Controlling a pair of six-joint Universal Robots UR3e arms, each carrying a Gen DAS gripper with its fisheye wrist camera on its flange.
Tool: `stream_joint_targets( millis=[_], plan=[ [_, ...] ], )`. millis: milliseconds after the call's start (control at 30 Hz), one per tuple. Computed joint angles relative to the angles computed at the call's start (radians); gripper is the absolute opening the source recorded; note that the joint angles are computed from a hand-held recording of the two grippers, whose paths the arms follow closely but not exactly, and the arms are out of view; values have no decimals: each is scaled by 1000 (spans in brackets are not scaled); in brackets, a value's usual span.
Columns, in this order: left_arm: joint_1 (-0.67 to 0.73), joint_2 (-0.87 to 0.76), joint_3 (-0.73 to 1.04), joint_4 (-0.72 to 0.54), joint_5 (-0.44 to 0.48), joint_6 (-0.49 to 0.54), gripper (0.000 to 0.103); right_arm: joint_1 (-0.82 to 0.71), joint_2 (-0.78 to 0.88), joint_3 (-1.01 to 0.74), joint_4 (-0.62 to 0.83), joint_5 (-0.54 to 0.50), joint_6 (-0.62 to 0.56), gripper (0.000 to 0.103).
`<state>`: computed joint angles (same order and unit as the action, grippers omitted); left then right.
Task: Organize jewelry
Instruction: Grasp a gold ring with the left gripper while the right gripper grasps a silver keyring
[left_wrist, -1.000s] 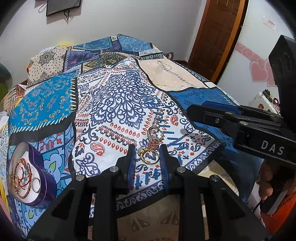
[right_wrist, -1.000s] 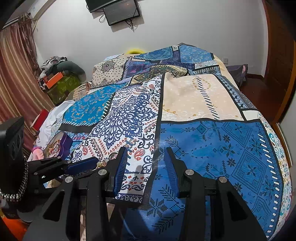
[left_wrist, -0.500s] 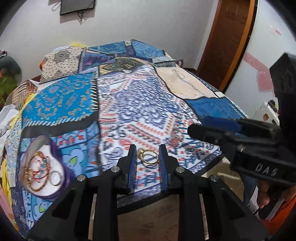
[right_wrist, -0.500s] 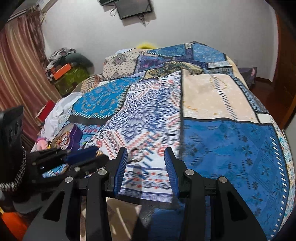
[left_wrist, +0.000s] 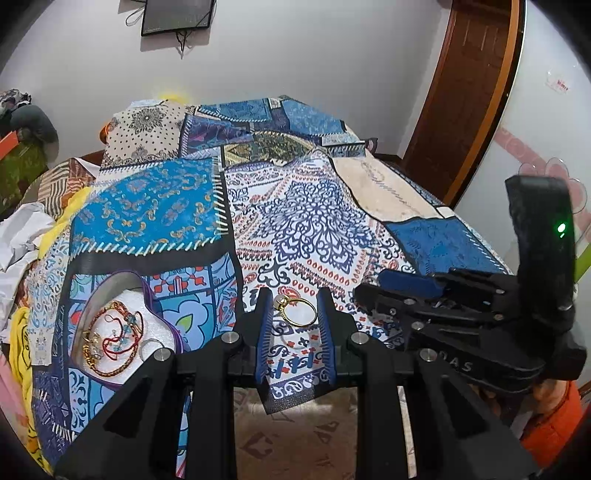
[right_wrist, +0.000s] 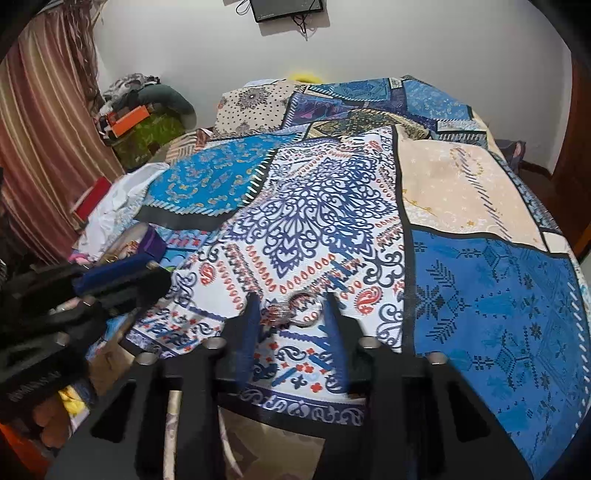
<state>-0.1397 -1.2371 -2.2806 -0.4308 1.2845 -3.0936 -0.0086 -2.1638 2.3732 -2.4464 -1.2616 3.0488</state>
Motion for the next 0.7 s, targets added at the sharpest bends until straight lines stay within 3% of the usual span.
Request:
stream_joint_targets(
  millis=[133,200,233,400,600,700],
  plan=[
    [2,19,4,-12,-2,-4,23,-16,-16,1,15,17,-3,26],
    [7,36,-1,-22,-6,-1,23,-26,-31,0,29,35,-6,12],
    [10,43,-2,-26,-7,0,23,-28,-39,-8,48,43,-6,11],
    [32,95,-15,-54,-19,12,23,39,-19,-38,24,-20,26,11],
    [54,126,-30,-78,-27,25,23,23,-74,-21,77,-5,1,12],
    [55,124,-36,-77,-26,22,23,32,-56,-35,95,-34,11,26]
  ],
)
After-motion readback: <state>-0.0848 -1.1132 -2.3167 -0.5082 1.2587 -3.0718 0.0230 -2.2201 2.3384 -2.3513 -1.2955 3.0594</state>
